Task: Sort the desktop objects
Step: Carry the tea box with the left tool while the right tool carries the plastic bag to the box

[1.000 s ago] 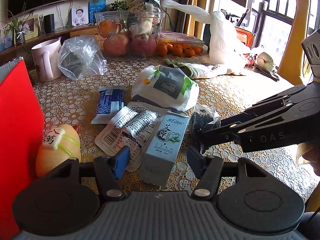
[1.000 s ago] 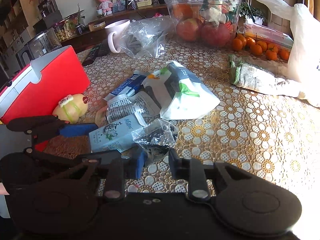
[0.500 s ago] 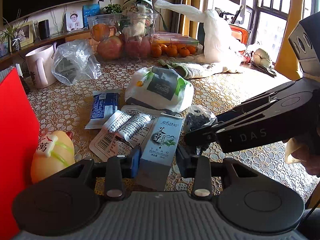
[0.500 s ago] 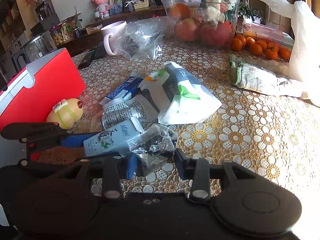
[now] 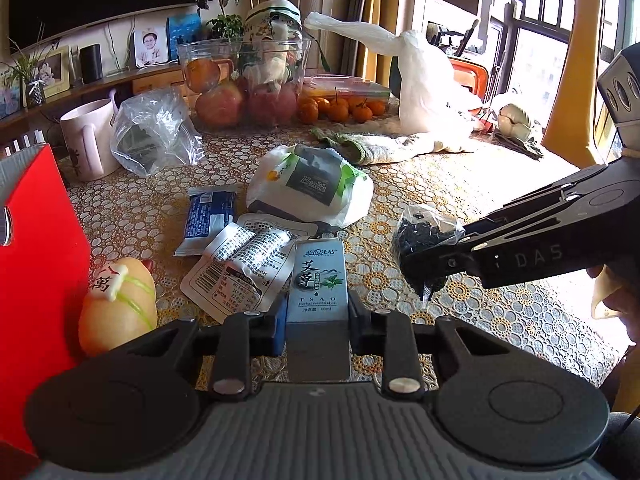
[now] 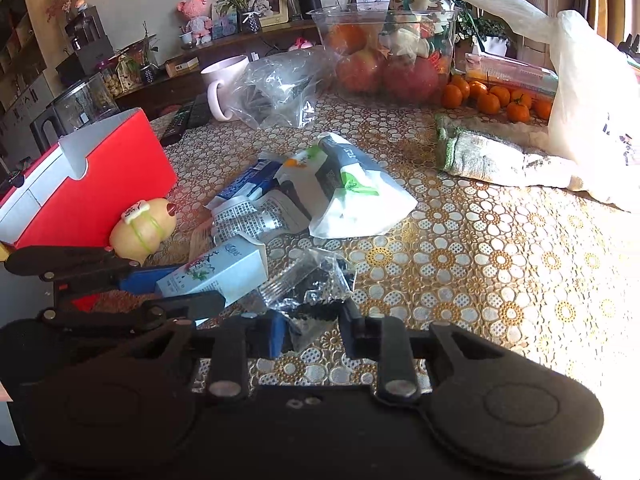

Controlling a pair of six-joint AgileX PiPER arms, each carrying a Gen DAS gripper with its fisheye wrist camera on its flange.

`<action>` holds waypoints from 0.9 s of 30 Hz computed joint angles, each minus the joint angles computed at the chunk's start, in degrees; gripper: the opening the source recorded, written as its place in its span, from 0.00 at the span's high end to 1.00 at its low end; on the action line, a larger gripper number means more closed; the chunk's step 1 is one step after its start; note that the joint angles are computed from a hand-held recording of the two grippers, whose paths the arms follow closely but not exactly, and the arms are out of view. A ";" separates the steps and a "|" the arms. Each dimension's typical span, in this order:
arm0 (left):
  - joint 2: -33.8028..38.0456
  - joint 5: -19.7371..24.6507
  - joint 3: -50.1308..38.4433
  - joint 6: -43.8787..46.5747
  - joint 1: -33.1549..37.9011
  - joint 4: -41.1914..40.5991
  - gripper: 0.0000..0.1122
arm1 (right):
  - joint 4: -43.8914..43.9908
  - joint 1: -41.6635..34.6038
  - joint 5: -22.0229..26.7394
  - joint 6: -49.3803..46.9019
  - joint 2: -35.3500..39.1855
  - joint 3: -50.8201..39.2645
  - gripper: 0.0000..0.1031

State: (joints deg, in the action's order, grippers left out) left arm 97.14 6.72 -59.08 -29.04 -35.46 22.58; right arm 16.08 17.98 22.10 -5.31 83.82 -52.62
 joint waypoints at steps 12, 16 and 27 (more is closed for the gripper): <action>-13.88 3.85 8.53 -21.63 -3.17 18.88 0.76 | -9.88 5.85 5.91 12.03 -8.08 0.96 0.74; -19.86 6.63 10.56 -21.15 -3.44 18.07 0.76 | -11.72 9.14 8.82 14.94 -9.89 -1.10 0.74; -36.69 16.18 14.01 -2.78 2.61 2.11 0.76 | -17.78 20.62 15.09 22.07 -6.99 -13.49 0.74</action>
State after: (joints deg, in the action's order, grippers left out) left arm 60.44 22.89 -45.07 -31.82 -32.85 24.70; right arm -1.70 38.60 37.19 16.76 76.83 -66.11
